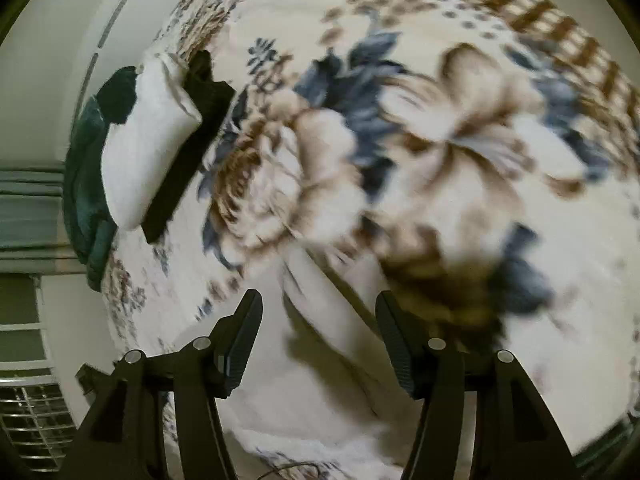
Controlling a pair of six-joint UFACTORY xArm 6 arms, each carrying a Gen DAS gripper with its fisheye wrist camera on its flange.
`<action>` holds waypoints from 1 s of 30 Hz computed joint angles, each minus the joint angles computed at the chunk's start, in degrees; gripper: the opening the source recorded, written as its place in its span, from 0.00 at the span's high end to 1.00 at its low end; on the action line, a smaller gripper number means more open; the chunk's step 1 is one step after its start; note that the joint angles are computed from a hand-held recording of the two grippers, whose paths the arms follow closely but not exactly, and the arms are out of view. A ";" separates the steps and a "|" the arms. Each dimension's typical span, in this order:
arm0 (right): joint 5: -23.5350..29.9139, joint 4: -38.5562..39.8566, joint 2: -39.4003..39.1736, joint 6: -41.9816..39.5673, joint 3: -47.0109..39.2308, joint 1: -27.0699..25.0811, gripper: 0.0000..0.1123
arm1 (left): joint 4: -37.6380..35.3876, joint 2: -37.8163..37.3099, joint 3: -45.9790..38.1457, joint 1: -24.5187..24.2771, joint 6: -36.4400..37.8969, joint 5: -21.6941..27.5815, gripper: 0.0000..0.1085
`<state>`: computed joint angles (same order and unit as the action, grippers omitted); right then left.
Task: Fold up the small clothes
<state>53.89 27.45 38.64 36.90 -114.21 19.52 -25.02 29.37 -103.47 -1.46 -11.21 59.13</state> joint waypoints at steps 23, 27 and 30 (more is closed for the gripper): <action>0.01 1.46 -11.42 4.55 14.87 1.16 0.50 | -5.82 -7.89 9.56 2.14 -1.30 4.55 0.50; -1.43 7.22 -15.11 3.83 23.26 2.33 0.50 | -9.04 -8.98 14.40 0.52 -4.05 4.18 0.53; -5.86 10.89 -16.19 3.37 27.19 3.49 0.54 | -8.45 -10.58 16.86 -1.08 -4.90 0.27 0.92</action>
<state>48.04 38.34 22.46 40.27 -87.02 23.01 -33.46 18.78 -86.61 -2.54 -16.12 59.40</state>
